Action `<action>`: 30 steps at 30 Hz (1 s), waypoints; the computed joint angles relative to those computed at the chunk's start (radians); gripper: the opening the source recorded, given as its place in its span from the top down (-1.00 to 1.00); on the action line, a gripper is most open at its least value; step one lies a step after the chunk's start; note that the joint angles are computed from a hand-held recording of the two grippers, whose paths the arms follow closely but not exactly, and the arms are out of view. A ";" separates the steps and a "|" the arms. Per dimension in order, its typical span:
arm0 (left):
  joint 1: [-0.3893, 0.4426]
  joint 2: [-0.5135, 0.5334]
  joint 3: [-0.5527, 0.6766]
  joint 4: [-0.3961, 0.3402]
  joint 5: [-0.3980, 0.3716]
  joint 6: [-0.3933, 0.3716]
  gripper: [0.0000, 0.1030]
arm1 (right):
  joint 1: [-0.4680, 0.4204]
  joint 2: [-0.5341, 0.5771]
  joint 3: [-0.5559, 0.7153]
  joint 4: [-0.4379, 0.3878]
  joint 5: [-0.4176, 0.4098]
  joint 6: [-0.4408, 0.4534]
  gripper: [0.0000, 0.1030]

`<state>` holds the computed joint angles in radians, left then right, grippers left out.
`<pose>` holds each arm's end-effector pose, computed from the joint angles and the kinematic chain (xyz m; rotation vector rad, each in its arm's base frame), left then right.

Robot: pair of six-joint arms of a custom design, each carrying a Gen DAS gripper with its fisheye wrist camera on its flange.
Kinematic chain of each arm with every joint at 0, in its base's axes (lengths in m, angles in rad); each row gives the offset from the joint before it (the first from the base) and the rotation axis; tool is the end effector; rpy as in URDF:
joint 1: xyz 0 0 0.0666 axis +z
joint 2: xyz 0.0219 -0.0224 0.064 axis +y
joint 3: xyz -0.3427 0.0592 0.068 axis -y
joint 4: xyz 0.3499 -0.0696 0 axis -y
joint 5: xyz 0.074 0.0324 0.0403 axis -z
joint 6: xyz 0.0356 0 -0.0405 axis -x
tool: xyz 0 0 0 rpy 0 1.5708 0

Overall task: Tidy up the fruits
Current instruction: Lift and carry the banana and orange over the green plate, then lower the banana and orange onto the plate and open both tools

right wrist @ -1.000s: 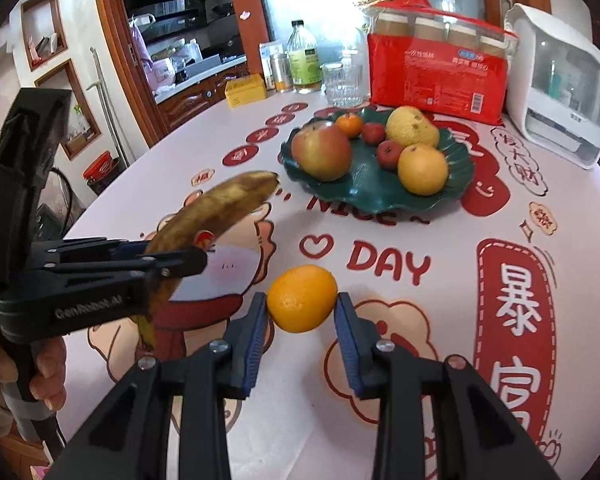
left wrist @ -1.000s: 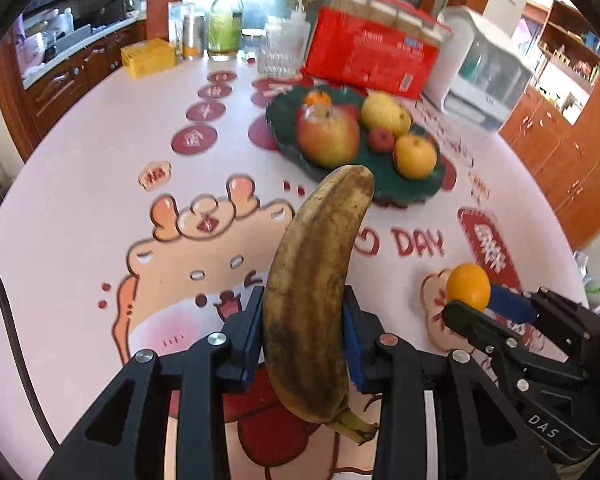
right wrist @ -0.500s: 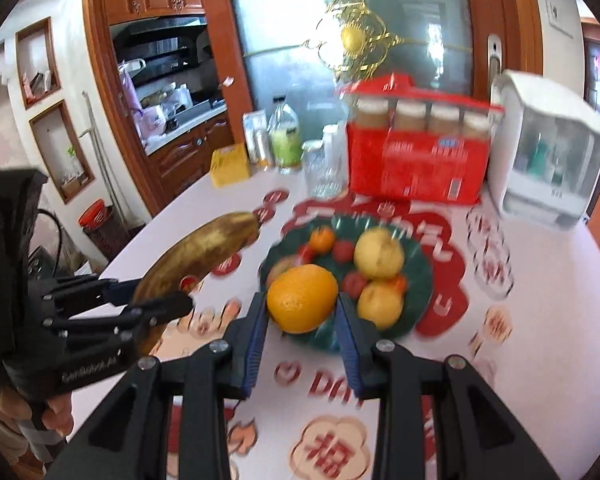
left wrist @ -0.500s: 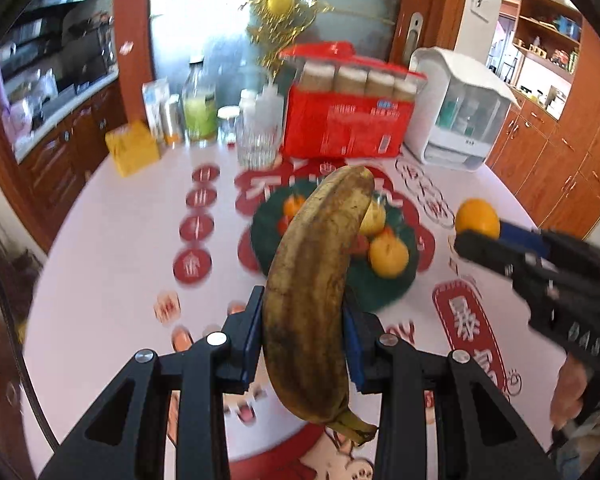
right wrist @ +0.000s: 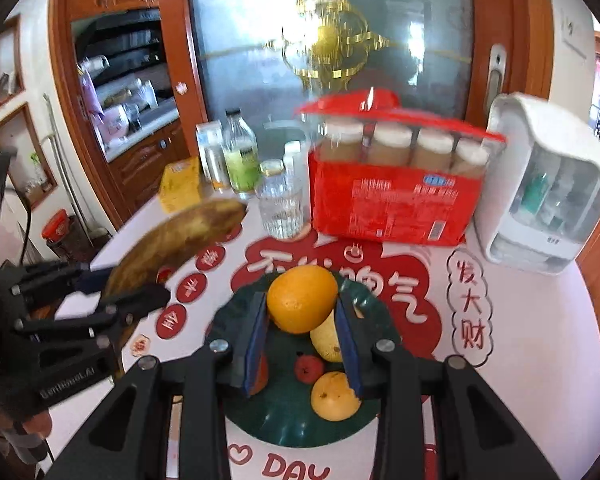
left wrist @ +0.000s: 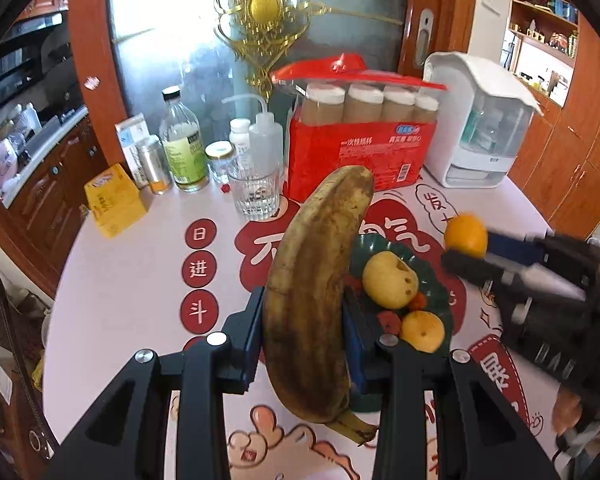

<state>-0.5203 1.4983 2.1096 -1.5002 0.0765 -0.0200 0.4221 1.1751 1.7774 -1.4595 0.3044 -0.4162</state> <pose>0.3631 -0.2117 0.5930 0.6947 2.3826 -0.3100 0.2886 0.1175 0.5895 0.1287 2.3731 0.0275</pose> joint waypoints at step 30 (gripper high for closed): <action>-0.044 0.262 0.046 -0.055 0.115 0.048 0.33 | 0.031 -0.057 -0.358 0.141 -0.078 0.025 0.25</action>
